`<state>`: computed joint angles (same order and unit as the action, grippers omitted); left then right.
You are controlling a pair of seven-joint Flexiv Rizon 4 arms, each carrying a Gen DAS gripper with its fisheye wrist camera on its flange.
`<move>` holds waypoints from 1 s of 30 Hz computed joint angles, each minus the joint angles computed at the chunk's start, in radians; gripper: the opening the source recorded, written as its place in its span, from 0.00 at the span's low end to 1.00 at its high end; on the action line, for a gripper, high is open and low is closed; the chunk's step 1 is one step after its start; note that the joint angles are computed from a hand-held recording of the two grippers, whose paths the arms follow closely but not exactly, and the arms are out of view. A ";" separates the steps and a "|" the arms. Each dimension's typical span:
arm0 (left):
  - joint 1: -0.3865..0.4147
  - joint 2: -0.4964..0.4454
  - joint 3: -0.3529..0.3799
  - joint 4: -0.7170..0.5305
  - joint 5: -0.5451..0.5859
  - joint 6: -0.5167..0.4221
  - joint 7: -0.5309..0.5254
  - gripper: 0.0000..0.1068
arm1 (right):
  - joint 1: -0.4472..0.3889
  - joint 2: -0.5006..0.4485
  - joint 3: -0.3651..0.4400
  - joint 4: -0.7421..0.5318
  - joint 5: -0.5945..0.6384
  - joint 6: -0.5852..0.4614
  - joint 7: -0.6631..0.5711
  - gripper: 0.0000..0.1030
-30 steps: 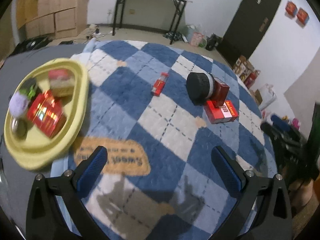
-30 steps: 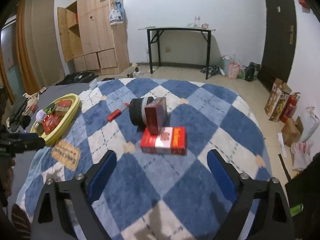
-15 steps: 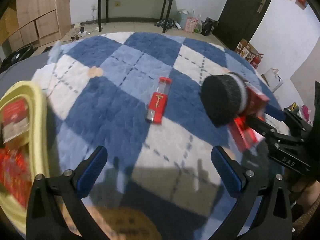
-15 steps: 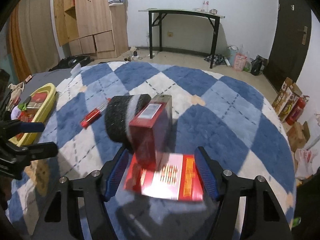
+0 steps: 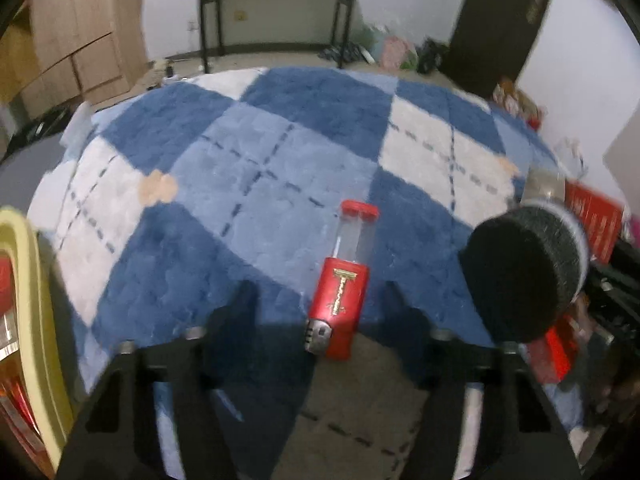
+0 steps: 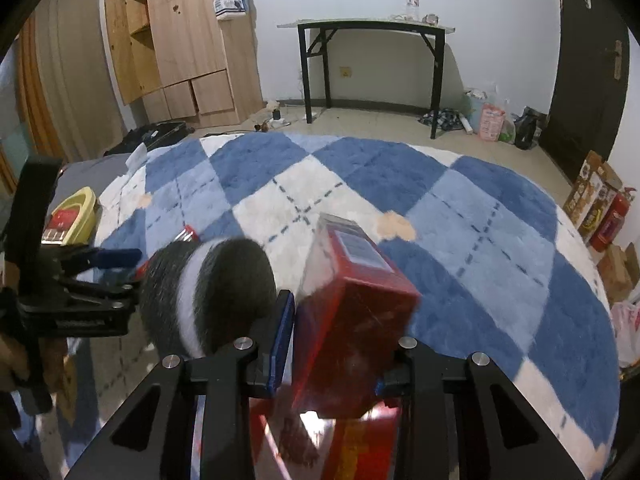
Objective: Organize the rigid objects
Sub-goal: 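Grasp the red gumball toy with left tool while right tool grasps a red carton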
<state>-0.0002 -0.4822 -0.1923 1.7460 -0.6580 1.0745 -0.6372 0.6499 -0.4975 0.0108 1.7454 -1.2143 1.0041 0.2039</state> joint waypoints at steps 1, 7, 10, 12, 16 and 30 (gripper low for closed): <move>0.006 0.005 -0.008 0.012 -0.019 0.009 0.004 0.40 | -0.004 -0.005 -0.001 -0.006 0.004 0.007 0.001 0.31; 0.009 -0.003 -0.069 0.049 -0.096 0.127 0.174 0.40 | -0.007 -0.029 -0.016 -0.022 0.003 0.032 0.015 0.31; 0.005 -0.019 -0.081 0.040 -0.107 0.153 0.175 0.41 | -0.002 -0.031 -0.021 -0.026 0.003 0.033 0.030 0.29; 0.011 -0.015 -0.098 0.054 -0.134 0.177 0.178 0.34 | -0.002 -0.030 -0.029 -0.026 -0.016 0.047 0.055 0.25; 0.026 0.010 -0.133 0.104 -0.186 0.237 0.235 0.22 | -0.001 -0.032 -0.029 -0.024 -0.023 0.054 0.059 0.22; 0.015 0.286 0.021 0.209 -0.335 0.059 0.333 0.22 | 0.041 0.224 0.130 0.138 -0.208 -0.269 0.224 0.22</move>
